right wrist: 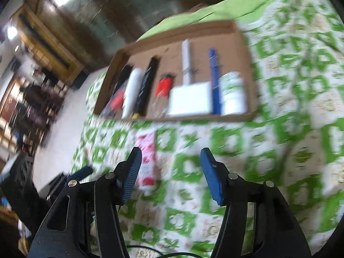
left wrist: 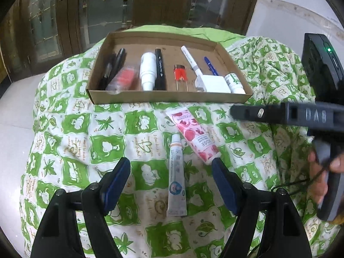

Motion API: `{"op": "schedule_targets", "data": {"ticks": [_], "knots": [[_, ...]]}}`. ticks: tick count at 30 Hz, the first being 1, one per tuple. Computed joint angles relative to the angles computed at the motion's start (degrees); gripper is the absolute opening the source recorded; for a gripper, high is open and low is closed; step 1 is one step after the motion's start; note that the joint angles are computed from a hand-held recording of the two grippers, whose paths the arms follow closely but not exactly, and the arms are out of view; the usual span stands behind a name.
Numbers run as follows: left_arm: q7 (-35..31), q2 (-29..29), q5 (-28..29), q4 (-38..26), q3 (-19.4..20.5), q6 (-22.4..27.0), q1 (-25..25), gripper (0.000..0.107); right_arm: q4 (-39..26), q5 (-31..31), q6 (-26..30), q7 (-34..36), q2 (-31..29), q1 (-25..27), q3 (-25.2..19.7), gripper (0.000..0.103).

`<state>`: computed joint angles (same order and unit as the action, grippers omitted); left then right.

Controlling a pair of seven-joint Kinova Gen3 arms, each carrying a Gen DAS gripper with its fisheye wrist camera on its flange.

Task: Organize rigid objects
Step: 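Open both tools and withdraw them back over the remaining tubes, then grasp the pink hand cream tube with the right tool while the left grasps the toothpaste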

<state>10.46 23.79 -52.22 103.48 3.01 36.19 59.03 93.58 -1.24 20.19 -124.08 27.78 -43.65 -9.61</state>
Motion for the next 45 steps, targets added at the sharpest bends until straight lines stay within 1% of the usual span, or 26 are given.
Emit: {"op": "schedule_targets", "data": {"ticks": [2,4,5,7,9,12,15,16,18,19,20,22,27,29,32,35,38,40,42,44,45], "knots": [[1.6,-0.4,-0.3,0.7,-0.5,-0.6,0.1,0.078,-2.0,-2.1,1.6,4.2,2.2,3.5,-4.8,0.056],[4.4,-1.0,-1.5,2.0,-1.3,-1.6,0.3,0.078,-3.4,-4.3,2.5,7.2,3.8,5.4,-7.6,0.052],[4.8,-1.1,-1.5,2.2,-1.1,-1.8,0.2,0.078,-4.1,-5.2,3.0,8.1,4.4,5.5,-8.0,0.052],[3.4,-0.8,0.2,1.9,0.0,-1.8,-1.2,0.078,-5.9,-6.5,4.1,10.1,5.8,5.7,-8.5,0.052],[2.0,-0.5,1.4,1.5,0.5,-1.3,-1.7,0.078,-9.2,-7.7,6.4,12.0,7.9,5.9,-8.8,0.052],[0.9,-0.3,2.2,0.9,0.5,-0.8,-1.4,0.078,-14.0,-9.4,10.1,13.2,11.1,5.1,-8.5,0.052],[-0.4,0.0,3.3,0.6,0.5,-0.8,-1.7,0.078,-17.8,-9.0,13.7,12.3,13.3,2.2,-5.6,0.051],[-1.0,0.1,3.8,0.4,0.6,-0.8,-1.8,0.078,-18.5,-8.4,14.4,11.6,13.6,1.0,-4.4,0.048],[-1.4,0.1,4.5,0.4,0.3,-0.9,-1.8,0.078,-19.8,-6.4,15.4,9.8,13.9,-1.4,-2.0,0.039],[-1.5,0.1,4.9,0.4,0.2,-0.8,-1.8,0.078,-20.3,-5.1,15.8,8.5,13.8,-2.8,-0.5,0.029],[-1.6,0.1,5.1,0.4,0.1,-0.8,-1.8,0.078,-21.2,-3.6,16.9,7.2,14.1,-4.2,0.8,0.029],[-1.4,-0.1,5.5,0.6,-0.2,-0.8,-1.6,0.078,-21.1,-2.6,17.0,6.2,14.0,-4.5,0.8,0.029],[-0.2,-1.0,6.2,1.6,-0.3,-1.6,-1.5,0.078,-20.9,2.6,20.1,0.4,12.4,-8.4,4.3,0.029],[0.2,-1.3,6.3,1.8,-0.3,-1.7,-1.4,0.078,-20.2,4.3,21.2,-1.9,11.5,-9.1,4.9,0.029],[-0.3,-1.4,7.3,1.5,0.5,-1.0,-1.5,0.078,-17.2,4.6,20.8,-4.6,9.8,-7.9,4.1,0.029],[-3.1,-0.4,9.7,-0.6,1.8,1.8,-2.1,0.079,-14.2,4.1,19.4,-5.8,8.1,-6.3,2.5,0.029],[-7.7,0.6,13.3,-2.5,3.3,3.1,-3.5,0.080,-13.3,3.7,19.4,-5.2,7.7,-5.3,1.2,0.029],[-8.5,0.7,14.1,-2.9,2.7,3.5,-2.9,0.080,-13.6,3.8,19.8,-5.1,8.0,-5.4,1.0,0.029],[-6.4,0.3,13.0,-2.6,1.2,4.4,-1.1,0.080,-13.6,3.7,19.8,-5.2,8.1,-5.3,1.0,0.029],[-2.3,-0.9,10.6,-1.0,-0.4,3.7,0.6,0.080,-13.2,3.0,19.1,-5.3,8.0,-4.6,0.7,0.029],[-1.3,-1.1,10.2,-0.8,0.0,3.7,0.2,0.080,-12.6,2.4,18.5,-5.3,7.8,-3.9,0.4,0.029]]}}
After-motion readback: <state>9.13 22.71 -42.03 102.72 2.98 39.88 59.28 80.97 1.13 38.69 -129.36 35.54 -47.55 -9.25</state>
